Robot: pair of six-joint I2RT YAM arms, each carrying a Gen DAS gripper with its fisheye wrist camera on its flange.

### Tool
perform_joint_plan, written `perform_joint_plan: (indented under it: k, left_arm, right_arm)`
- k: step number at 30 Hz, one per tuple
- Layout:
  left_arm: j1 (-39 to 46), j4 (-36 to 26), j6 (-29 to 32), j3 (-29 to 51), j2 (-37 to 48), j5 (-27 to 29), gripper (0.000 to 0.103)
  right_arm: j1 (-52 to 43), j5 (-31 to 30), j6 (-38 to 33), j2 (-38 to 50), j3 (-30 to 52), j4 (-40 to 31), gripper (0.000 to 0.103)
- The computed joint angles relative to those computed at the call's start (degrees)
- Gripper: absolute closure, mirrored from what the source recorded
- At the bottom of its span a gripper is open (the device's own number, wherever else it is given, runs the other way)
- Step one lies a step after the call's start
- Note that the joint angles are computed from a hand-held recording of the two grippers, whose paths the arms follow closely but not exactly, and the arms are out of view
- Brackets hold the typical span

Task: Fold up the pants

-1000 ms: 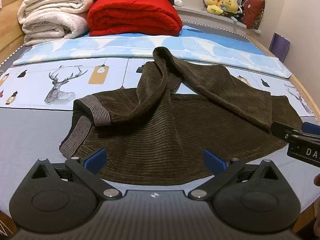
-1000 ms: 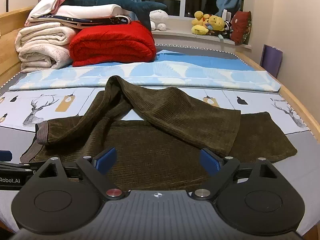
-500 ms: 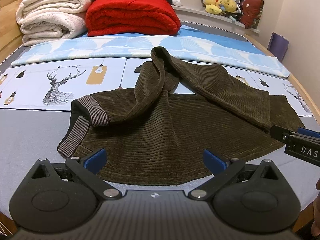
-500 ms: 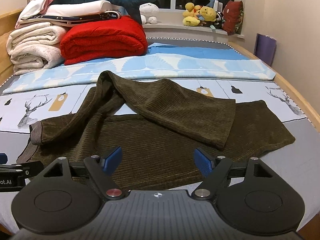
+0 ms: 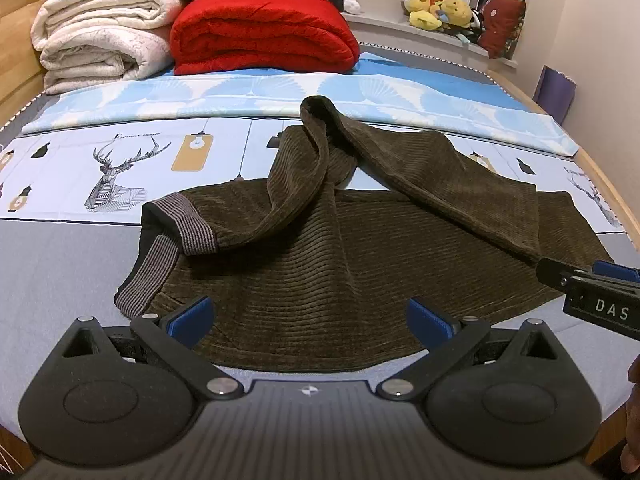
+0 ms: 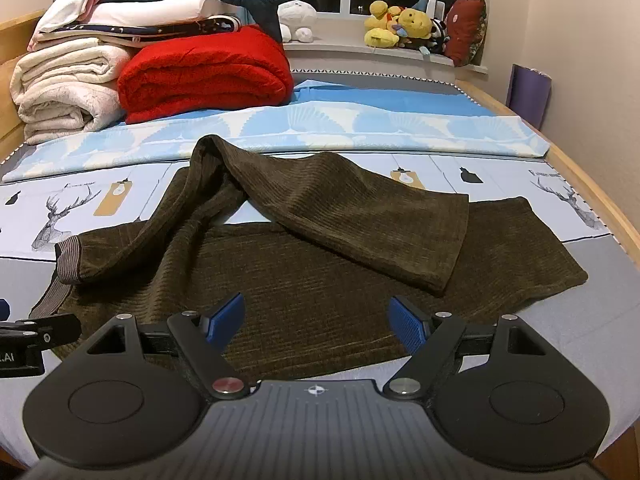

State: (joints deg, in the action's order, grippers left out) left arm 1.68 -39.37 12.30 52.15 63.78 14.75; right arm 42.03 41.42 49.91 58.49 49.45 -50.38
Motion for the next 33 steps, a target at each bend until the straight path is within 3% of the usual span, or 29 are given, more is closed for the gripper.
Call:
perform_joint_plan:
  k: [33]
  left_arm:
    - [0.15,-0.1,0.35,0.25,-0.02,0.42,0.001]
  right_arm:
    - [-0.65,-1.04,0.22,-0.05,0.04,-0.93,0.022]
